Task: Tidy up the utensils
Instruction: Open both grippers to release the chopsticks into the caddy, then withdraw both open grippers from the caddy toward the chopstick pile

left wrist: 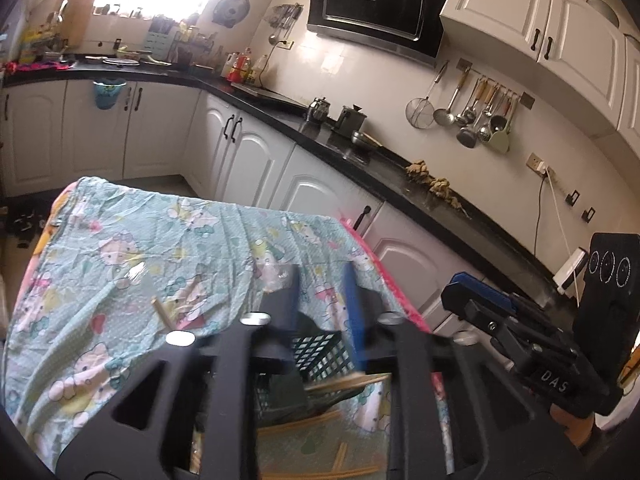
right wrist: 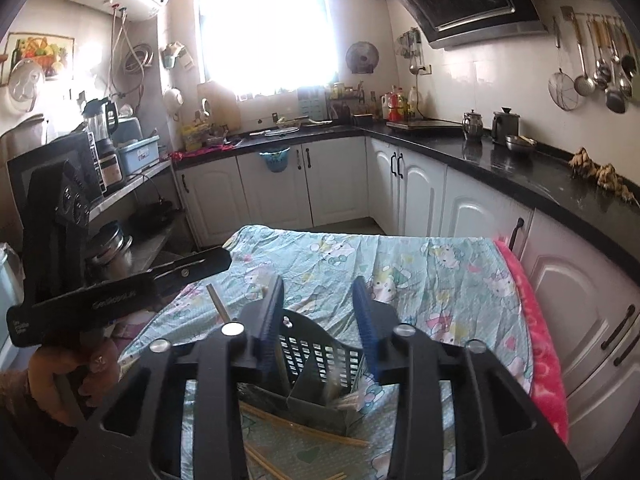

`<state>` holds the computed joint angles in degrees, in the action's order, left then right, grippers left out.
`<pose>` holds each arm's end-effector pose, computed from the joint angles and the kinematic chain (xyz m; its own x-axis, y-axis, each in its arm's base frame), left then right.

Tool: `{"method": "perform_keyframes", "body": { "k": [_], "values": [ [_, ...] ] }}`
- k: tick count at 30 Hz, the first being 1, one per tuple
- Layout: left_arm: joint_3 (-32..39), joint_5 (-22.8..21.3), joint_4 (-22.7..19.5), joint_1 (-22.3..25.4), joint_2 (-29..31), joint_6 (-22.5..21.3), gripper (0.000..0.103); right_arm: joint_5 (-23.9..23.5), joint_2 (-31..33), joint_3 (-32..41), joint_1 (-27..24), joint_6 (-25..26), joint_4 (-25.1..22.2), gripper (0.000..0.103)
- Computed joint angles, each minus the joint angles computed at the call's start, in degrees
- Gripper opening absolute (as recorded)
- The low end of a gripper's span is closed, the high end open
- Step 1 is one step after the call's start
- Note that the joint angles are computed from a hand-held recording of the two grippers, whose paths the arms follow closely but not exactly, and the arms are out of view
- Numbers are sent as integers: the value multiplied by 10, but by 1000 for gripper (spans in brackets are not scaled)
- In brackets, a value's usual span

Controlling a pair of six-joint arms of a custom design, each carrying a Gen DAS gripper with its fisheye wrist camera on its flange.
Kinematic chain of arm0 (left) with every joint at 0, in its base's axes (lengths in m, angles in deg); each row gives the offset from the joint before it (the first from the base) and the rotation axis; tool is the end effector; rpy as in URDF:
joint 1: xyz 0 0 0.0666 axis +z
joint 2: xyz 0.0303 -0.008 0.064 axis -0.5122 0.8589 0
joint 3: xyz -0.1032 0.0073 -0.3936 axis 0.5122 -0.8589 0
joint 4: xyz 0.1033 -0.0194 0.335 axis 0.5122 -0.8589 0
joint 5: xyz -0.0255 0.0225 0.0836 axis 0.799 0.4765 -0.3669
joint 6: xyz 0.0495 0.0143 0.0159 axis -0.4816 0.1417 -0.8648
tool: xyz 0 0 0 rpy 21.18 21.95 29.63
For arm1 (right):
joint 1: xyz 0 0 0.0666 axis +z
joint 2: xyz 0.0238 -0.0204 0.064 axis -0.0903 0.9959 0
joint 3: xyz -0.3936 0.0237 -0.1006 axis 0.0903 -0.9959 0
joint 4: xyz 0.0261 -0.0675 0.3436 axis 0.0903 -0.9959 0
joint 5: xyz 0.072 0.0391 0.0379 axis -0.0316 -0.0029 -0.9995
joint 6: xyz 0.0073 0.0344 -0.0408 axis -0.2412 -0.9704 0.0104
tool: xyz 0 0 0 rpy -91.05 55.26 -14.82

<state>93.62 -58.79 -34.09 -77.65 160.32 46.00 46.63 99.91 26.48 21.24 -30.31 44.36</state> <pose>0.2852 -0.2733 0.5351 -0.4186 -0.4079 -0.8114 -0.1105 0.9097 -0.4003 0.3664 0.1978 0.5561 -0.3799 -0.2978 -0.8758 -0.7662 0.6318 0.1176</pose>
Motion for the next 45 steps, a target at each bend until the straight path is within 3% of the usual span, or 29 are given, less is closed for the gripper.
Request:
{"method": "perform_keyframes", "body": {
  "k": [4,12,14,26,38,45],
  "values": [
    [-10,-29,-9,-17,-11,10,44,-2,-13,-18,-5,-9,16,47],
    [-14,-97,-35,-58,-29,30,88,-2,-50,-56,-15,-6,48,63],
    [-16,-111,-46,-68,-32,41,92,-2,-60,-65,-18,-4,55,67],
    [-26,-164,-86,-120,-49,95,92,5,-113,-111,-9,17,70,81],
    [-49,-201,-127,-167,-64,164,92,8,-153,-136,11,38,61,85],
    [-53,-217,-173,-189,-63,216,92,7,-167,-149,21,42,52,86]
  ]
}}
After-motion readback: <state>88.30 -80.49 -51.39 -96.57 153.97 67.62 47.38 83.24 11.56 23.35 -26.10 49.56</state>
